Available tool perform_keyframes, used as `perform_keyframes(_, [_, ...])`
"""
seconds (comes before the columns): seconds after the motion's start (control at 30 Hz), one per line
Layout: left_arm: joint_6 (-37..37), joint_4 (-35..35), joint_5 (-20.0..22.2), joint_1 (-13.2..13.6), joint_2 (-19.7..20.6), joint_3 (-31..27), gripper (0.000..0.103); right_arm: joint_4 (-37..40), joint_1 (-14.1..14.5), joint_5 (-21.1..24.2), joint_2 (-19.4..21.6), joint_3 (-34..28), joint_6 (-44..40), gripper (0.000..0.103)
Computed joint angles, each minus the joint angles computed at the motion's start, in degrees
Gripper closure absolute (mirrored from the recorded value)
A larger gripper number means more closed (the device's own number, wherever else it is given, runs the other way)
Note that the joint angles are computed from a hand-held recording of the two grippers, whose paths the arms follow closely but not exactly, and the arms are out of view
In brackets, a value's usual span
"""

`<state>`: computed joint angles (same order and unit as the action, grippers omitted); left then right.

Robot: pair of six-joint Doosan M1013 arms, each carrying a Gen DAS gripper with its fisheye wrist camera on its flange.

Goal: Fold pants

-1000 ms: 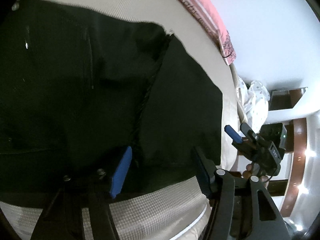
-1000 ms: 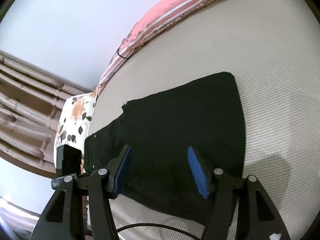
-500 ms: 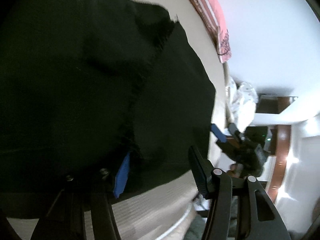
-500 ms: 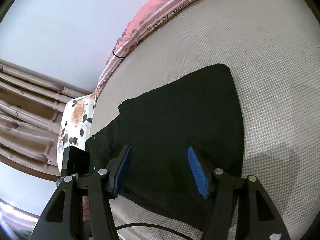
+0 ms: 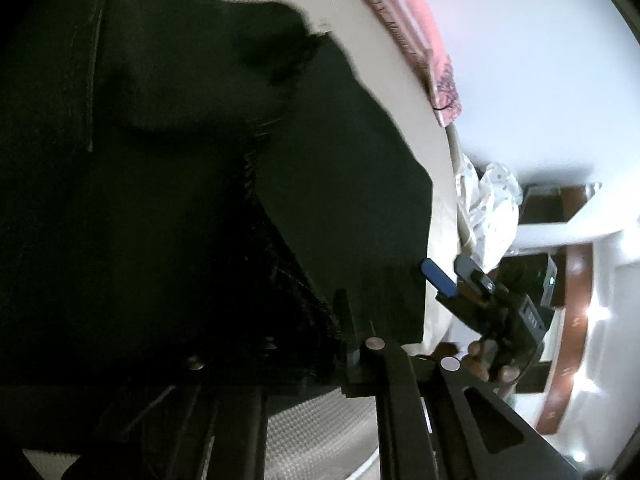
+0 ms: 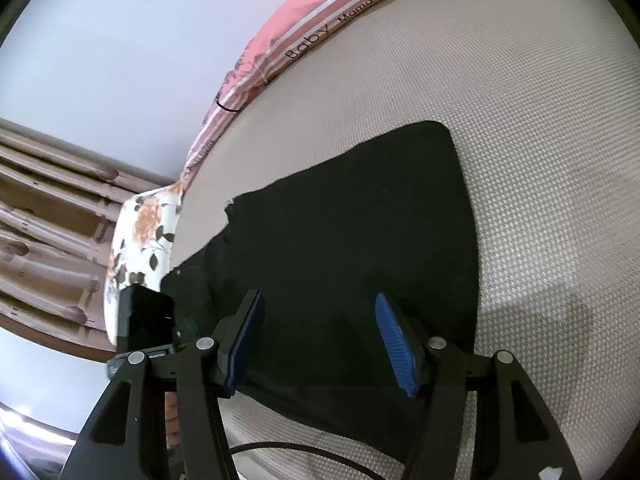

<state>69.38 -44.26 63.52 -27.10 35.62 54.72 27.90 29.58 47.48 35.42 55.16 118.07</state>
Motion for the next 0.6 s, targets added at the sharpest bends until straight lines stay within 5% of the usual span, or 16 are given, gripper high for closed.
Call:
perform_keyframes(0.2, [3.8, 4.8, -2.4, -1.4, -2.6, 0.3, 0.094, -0.9, 0.4, 2.9, -0.1, -0.3, -0.3, 0.047])
perform_keyframes(0.6, [-2.1, 16.0, 6.1, -2.6, 0.9, -4.9, 0.088, -7.6, 2.4, 10.7, 2.2, -4.4, -1.2, 0.049])
